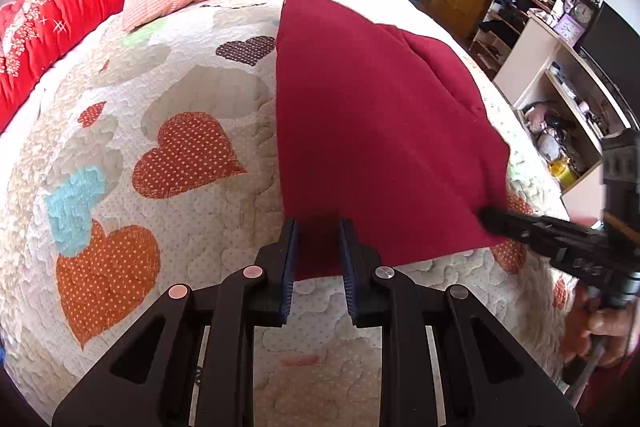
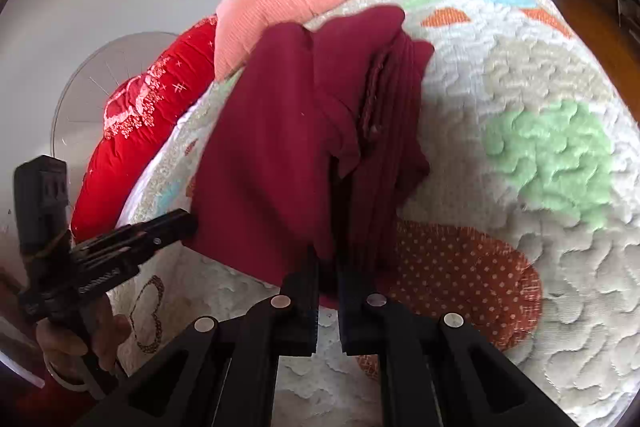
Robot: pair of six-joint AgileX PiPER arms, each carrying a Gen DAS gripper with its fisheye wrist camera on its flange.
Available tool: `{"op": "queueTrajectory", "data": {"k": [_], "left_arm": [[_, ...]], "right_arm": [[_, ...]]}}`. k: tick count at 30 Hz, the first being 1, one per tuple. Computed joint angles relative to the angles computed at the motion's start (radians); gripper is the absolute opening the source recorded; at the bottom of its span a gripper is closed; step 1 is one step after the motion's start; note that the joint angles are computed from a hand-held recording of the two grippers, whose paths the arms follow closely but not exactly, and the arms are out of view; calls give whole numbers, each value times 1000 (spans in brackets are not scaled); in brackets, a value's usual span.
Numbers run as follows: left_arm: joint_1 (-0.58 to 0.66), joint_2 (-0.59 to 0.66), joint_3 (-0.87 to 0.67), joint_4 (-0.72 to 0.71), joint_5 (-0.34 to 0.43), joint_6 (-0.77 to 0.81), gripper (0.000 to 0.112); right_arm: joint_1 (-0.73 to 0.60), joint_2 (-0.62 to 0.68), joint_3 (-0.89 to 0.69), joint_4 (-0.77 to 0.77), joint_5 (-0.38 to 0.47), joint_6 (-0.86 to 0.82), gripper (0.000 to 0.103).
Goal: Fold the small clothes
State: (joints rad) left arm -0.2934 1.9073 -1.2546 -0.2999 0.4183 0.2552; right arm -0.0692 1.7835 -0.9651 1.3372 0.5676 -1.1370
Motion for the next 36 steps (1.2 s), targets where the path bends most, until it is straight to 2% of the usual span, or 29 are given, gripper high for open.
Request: {"op": "queueTrajectory", "data": {"k": [4, 7, 9, 11, 15, 18, 22, 25, 28, 30, 32, 34, 35, 36], "left_arm": [[-19, -27, 5, 100, -26, -77, 19], [-18, -22, -29, 107, -20, -88, 19], [-23, -3, -68, 145, -6, -130, 19], [-23, 20, -110, 157, 10, -146, 23], [-22, 90, -198, 163, 15, -179, 37], [-21, 149, -269, 174, 27, -205, 42], [-19, 224, -365, 165, 40, -217, 62], [-11, 283, -441, 119, 83, -180, 62], [-4, 313, -462, 56, 83, -141, 68], [1, 321, -462, 20, 75, -118, 73], [15, 325, -471, -35, 104, -79, 73], [36, 315, -479, -104, 155, -19, 73], [49, 307, -476, -149, 172, 24, 73], [65, 296, -461, -208, 178, 79, 73]], "right_arm": [[21, -122, 12, -150, -62, 158, 8], [47, -206, 19, -187, -129, 223, 9], [75, -214, -12, -202, -152, 224, 9], [107, -175, -69, -245, -170, 259, 9], [165, -53, -215, -561, -236, 563, 10], [156, 41, -309, -687, -225, 691, 11], [124, 130, -377, -640, -185, 648, 11], [103, 157, -378, -505, -178, 526, 10], [85, 177, -371, -374, -178, 405, 9], [61, 182, -360, -262, -150, 305, 9], [42, 169, -341, -187, -119, 238, 9], [17, 138, -298, -80, -88, 154, 13], [4, 115, -263, -6, -77, 99, 23], [-3, 97, -233, 56, -66, 50, 43]]}}
